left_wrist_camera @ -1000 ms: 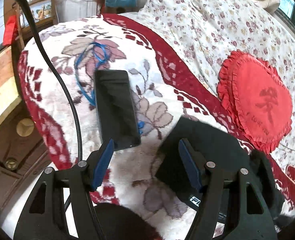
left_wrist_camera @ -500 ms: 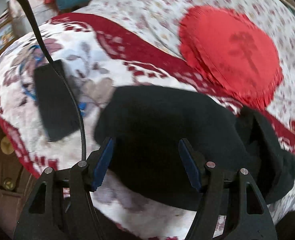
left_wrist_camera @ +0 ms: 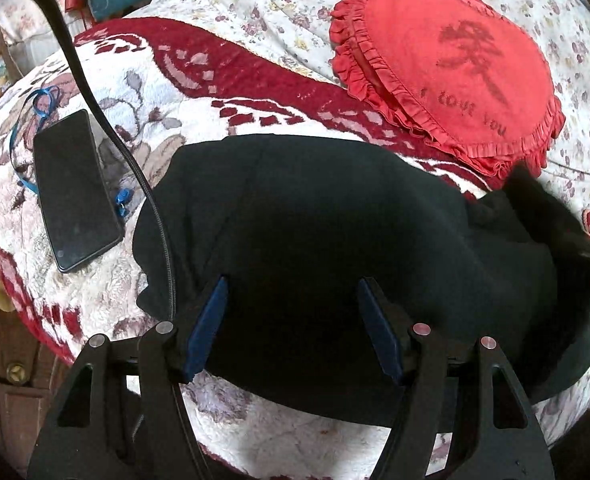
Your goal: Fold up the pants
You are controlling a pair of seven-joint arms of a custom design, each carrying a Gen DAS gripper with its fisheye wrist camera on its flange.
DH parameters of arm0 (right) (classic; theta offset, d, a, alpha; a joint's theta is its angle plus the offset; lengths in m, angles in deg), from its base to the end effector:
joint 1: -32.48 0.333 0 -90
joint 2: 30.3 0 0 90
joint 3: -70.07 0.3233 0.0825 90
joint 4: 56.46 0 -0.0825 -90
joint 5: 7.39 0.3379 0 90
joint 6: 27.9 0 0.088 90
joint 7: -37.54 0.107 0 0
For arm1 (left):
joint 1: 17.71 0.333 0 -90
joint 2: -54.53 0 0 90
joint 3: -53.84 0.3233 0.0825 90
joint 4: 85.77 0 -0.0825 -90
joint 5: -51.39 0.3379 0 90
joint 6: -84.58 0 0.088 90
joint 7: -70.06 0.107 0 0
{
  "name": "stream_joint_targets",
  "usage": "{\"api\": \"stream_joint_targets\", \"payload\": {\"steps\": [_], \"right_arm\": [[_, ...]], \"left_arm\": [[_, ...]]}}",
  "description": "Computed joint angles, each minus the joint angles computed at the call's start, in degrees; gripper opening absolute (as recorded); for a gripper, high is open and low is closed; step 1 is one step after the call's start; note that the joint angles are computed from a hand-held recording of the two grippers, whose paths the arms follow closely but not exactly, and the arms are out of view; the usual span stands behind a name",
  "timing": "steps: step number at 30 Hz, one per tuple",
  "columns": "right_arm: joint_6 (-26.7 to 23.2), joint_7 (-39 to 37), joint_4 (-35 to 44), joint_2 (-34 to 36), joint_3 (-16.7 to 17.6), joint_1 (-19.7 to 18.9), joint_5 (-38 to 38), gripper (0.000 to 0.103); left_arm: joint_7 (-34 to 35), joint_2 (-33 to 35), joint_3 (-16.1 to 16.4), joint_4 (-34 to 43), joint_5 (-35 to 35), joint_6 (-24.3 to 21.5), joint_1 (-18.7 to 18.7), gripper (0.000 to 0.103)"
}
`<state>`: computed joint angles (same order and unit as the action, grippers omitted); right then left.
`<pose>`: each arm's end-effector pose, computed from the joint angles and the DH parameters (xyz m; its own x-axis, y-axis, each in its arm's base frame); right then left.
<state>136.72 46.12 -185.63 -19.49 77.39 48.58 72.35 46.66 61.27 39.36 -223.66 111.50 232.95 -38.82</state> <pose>0.4916 0.1510 0.3384 0.5509 -0.8080 -0.2088 -0.7171 -0.3304 -0.6137 0.3728 -0.2866 0.3123 0.4361 -0.8985 0.0496 -0.7613 -0.3978 -0.5121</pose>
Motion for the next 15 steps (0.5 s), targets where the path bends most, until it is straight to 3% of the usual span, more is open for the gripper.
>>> {"api": "stream_joint_targets", "payload": {"steps": [2, 5, 9, 12, 13, 14, 15], "right_arm": [[-3.89, -3.17, -4.49, -5.74, -2.04, -3.13, 3.64, 0.006], [-5.26, -4.89, -10.32, -11.14, -6.23, -6.48, 5.71, 0.006], [-7.8, 3.91, -12.74, -8.33, -9.63, -10.48, -2.4, 0.006], [-14.06, 3.35, -11.92, -7.1, -9.99, -12.89, 0.88, 0.009], [-16.68, 2.53, -11.39, -7.16, -9.88, -13.38, 2.4, 0.019], [-19.55, 1.85, -10.44, -6.88, -9.71, -13.69, 3.93, 0.042], [-20.79, 1.7, -9.38, -6.36, -9.1, -13.39, 5.91, 0.053]], "left_arm": [[-0.46, -0.15, 0.01, 0.02, 0.15, 0.02, -0.05, 0.067], [-0.71, -0.04, -0.05, 0.26, -0.14, 0.0, -0.1, 0.067], [0.33, 0.18, -0.36, 0.98, -1.0, -1.08, -0.48, 0.067], [1.78, 0.31, -0.66, 1.5, -2.13, -1.95, -0.89, 0.067], [1.83, 0.23, -0.71, 1.57, -2.31, -1.99, -1.02, 0.067], [1.85, 0.18, -0.74, 1.63, -2.43, -2.0, -1.11, 0.067], [1.91, 0.11, -0.76, 1.69, -2.52, -2.03, -1.2, 0.067]]}}
